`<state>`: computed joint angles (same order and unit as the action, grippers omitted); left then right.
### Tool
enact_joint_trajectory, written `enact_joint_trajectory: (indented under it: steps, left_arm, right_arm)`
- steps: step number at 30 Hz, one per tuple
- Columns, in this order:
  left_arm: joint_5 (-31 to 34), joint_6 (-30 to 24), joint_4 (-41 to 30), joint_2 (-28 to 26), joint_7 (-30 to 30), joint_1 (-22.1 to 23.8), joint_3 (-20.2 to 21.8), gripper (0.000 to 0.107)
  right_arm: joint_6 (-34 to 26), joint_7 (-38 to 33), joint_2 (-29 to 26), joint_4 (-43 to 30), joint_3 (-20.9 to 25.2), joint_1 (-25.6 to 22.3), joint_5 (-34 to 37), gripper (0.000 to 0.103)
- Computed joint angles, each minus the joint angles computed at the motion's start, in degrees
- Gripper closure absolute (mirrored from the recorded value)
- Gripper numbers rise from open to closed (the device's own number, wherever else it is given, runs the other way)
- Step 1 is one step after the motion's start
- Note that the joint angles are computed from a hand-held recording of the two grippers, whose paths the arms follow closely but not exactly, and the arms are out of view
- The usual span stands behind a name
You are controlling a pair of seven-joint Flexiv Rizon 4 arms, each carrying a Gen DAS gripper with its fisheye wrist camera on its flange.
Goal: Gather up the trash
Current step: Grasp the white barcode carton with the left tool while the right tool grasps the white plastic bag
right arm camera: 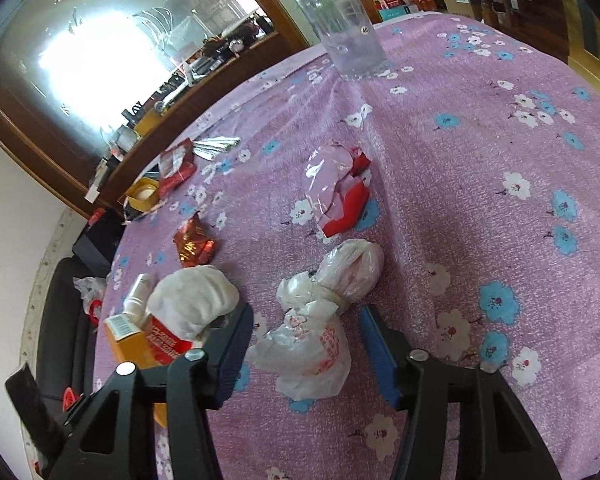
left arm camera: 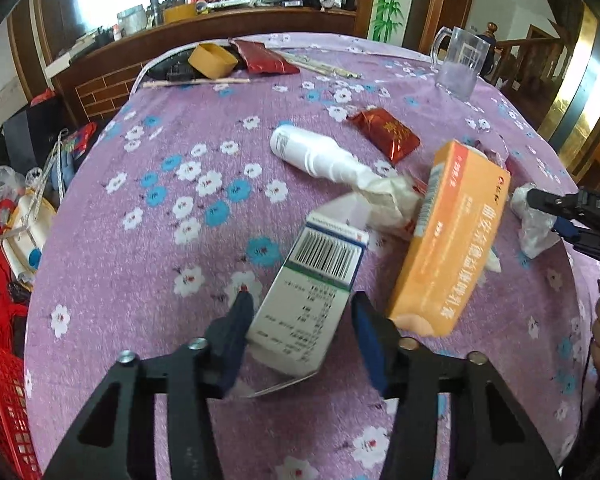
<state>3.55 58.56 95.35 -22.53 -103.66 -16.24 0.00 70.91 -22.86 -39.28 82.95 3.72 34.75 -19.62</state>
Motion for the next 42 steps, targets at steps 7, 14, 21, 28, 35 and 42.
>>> enact_joint_trajectory:
  steps: [7, 14, 21, 28, 35, 42]
  left_arm:
    - [-2.0, 1.0, 1.6, 0.1, -0.9, 0.4, -0.5, 0.064]
    - [-3.9, 3.8, 4.7, 2.2, -3.2, 0.4, -0.7, 0.066]
    - [1.2, 6.8, 10.6, 9.8, -12.8, -1.6, 1.7, 0.066]
    - [10.7, 10.4, 16.9, 21.5, -25.5, -0.5, 0.7, 0.066]
    - [16.9, 9.5, 20.9, 32.1, -33.2, 3.6, -3.7, 0.066]
    - [18.0, 9.8, 25.0, 39.5, -35.7, 8.8, -8.3, 0.066]
  right_arm:
    - [0.4, -0.8, -0.7, -0.1, 0.8, -0.3, 0.7, 0.069]
    - [6.1, -4.0, 1.1, 2.4, 1.9, 0.3, 1.0, 0.070]
    - [17.0, -6.4, 3.9, 6.6, -0.5, 4.1, -0.7, 0.069]
    - [22.5, -8.1, 7.8, 9.0, -6.1, 11.3, -2.9, 0.069]
    - [24.3, -3.8, 12.4, 12.7, -18.2, 23.6, -8.2, 0.069]
    - [24.4, -4.5, 13.2, 11.6, -18.1, 26.9, -10.8, 0.069]
